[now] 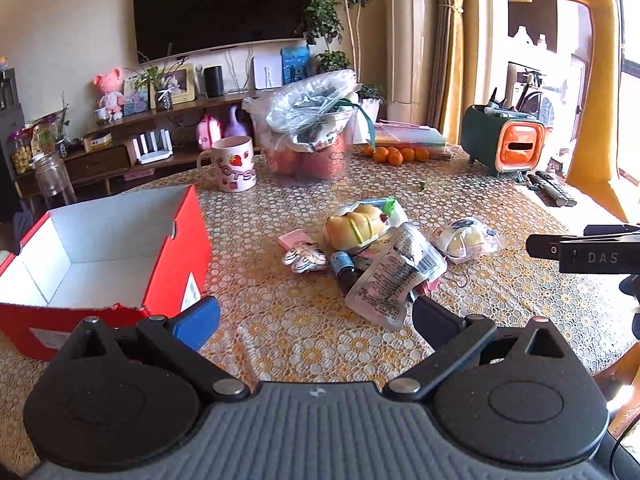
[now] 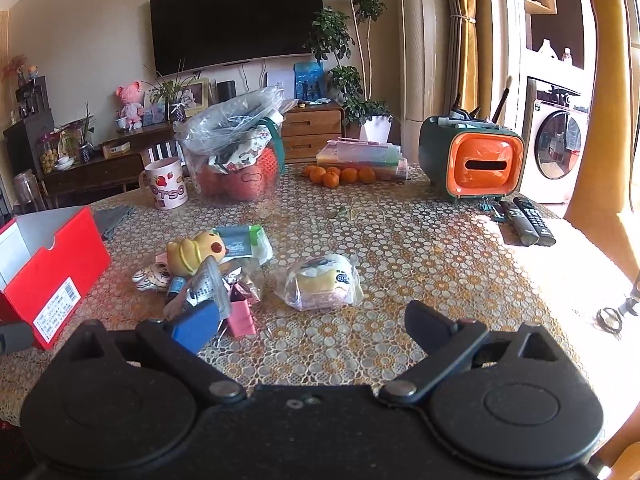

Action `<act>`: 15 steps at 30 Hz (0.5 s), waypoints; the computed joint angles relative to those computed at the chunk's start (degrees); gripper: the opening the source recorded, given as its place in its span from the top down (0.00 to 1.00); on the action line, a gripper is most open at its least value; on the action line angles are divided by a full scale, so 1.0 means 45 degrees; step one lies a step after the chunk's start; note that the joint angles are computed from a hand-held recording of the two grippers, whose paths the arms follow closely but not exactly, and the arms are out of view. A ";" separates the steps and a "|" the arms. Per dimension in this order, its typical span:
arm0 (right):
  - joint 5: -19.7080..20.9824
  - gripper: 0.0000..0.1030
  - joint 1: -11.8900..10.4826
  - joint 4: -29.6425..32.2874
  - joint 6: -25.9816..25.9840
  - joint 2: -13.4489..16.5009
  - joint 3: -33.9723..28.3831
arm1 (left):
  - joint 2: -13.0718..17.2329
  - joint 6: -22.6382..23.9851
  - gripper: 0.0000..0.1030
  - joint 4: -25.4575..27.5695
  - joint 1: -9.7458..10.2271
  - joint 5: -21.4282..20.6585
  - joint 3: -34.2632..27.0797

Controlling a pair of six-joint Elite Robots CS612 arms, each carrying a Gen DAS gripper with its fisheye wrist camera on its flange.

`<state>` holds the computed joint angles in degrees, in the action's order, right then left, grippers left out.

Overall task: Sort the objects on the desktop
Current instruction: 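Reach the left gripper toward the silver snack packet while the right gripper approaches the wrapped bun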

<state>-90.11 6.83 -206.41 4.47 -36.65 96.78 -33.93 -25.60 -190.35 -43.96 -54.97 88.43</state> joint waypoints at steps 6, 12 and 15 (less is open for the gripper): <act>0.0259 0.06 -0.0154 0.1055 -0.0224 0.0338 -0.0714 | 0.0697 0.1507 0.00 -0.0077 0.0193 -0.0868 -0.1116; 0.0223 0.07 -0.0175 0.1921 -0.0542 0.0695 -0.1494 | 0.1261 0.2434 0.00 0.0385 0.0439 -0.1716 -0.2088; 0.0190 0.07 -0.0192 0.2325 -0.0570 0.0890 -0.1947 | 0.1528 0.2814 0.00 0.0605 0.0585 -0.2031 -0.2540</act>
<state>-89.25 5.97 -195.94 1.91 -32.65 88.01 -27.06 -12.94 -187.63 -41.33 -64.11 77.00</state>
